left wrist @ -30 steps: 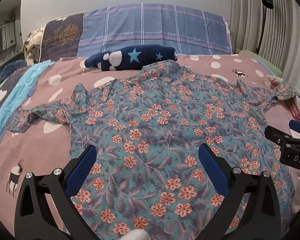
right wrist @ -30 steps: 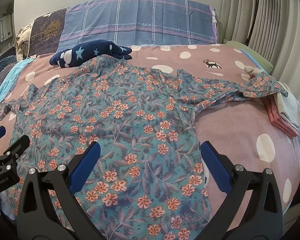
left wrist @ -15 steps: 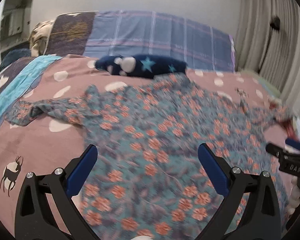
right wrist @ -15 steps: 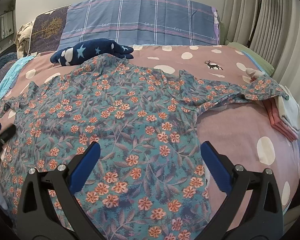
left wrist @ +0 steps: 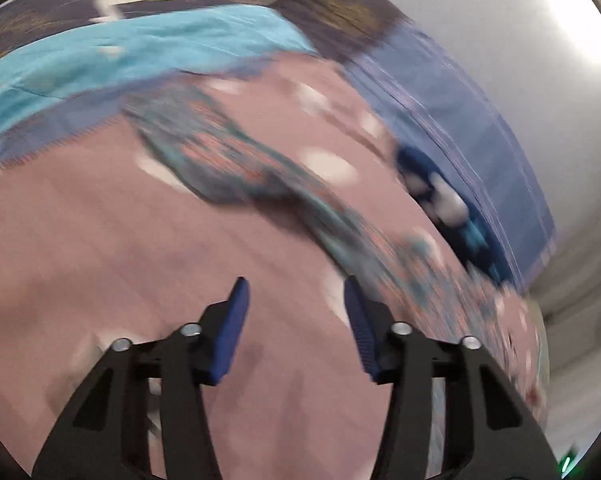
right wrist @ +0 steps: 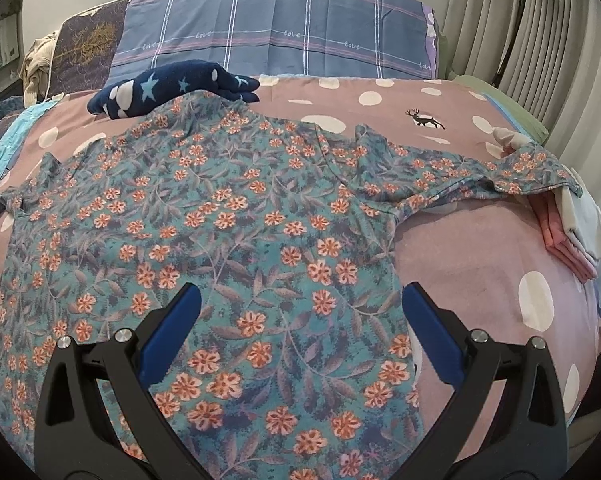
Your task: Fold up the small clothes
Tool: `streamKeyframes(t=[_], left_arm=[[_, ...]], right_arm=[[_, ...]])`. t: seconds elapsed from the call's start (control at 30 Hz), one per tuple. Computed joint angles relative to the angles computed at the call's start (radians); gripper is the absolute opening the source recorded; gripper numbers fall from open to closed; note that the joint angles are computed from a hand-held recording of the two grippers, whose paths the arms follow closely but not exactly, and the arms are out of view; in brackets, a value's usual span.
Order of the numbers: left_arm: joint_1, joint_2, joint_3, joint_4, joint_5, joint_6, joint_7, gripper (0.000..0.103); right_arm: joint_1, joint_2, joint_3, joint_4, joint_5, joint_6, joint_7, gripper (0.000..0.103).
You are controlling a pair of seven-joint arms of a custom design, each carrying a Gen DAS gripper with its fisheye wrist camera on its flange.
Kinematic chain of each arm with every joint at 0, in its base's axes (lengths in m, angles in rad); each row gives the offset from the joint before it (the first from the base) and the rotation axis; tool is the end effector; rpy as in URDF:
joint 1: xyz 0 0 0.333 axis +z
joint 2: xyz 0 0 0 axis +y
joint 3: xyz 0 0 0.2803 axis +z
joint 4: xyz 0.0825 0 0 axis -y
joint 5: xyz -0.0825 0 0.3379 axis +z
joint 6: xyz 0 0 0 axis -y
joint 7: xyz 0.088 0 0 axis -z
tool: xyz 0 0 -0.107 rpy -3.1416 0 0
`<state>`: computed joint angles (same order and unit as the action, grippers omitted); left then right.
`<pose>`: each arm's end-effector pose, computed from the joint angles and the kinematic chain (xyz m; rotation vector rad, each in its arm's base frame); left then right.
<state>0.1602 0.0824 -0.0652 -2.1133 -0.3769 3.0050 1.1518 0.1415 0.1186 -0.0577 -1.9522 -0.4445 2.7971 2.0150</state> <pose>0.5576 0.0808 0.4605 -2.4804 0.9087 -1.0700 0.5820 0.0703 0.4864 -1.8110 1.8001 -0.8245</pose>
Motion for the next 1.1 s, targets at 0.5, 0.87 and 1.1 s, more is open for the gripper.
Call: streamKeyframes(t=[0.5, 0.87, 1.1], left_arm=[[0.209, 0.339, -0.033, 0.38, 0.013, -0.052, -0.13, 0.006], [0.321, 0.359, -0.472, 0.66, -0.096, 0.003, 0.596, 0.003], [0.214, 0.429, -0.681, 0.897, -0.121, -0.212, 1.031, 0.003]], right_arm=[[0.035, 0.088, -0.009, 0.115, -0.032, -0.097, 0.028, 0.101], [0.036, 0.101, -0.011, 0.121, 0.018, -0.094, 0.01, 0.101], [0.019, 0.067, -0.013, 0.061, 0.058, -0.048, -0.015, 0.101]])
